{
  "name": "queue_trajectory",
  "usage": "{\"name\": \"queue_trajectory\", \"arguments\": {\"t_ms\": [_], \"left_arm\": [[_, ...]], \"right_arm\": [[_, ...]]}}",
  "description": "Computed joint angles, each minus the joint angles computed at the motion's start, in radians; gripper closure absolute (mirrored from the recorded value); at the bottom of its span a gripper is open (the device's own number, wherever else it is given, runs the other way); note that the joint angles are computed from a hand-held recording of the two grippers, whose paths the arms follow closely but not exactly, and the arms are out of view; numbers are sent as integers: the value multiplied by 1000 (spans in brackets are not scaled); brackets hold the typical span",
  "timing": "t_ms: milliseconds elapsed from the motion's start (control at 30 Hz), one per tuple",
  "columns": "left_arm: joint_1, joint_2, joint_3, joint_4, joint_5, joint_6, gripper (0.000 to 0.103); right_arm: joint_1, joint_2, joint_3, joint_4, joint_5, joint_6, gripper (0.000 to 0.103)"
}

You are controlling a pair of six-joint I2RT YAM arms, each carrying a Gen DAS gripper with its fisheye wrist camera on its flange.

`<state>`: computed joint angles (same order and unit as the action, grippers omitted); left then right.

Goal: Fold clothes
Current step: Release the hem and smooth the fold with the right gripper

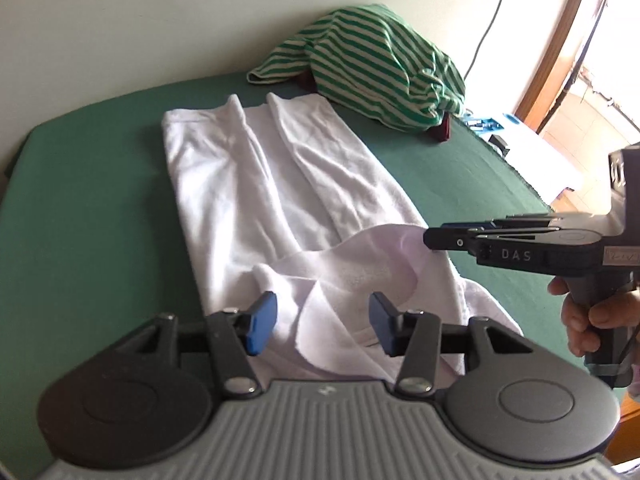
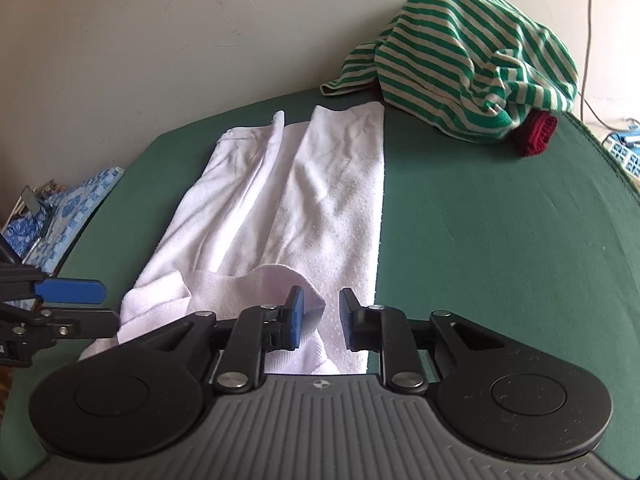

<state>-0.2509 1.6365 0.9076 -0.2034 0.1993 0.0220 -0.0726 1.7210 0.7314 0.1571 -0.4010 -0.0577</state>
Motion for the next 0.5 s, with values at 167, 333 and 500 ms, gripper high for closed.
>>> {"name": "queue_trajectory", "arguments": {"t_ms": [167, 333, 500], "left_arm": [[-45, 127, 75, -20, -67, 10, 85], [26, 9, -4, 26, -21, -35, 102], [125, -172, -125, 22, 95, -55, 102]], "right_arm": [[33, 46, 29, 8, 34, -64, 69], [19, 61, 16, 61, 19, -24, 99], [-23, -11, -40, 119, -56, 9, 100]]}}
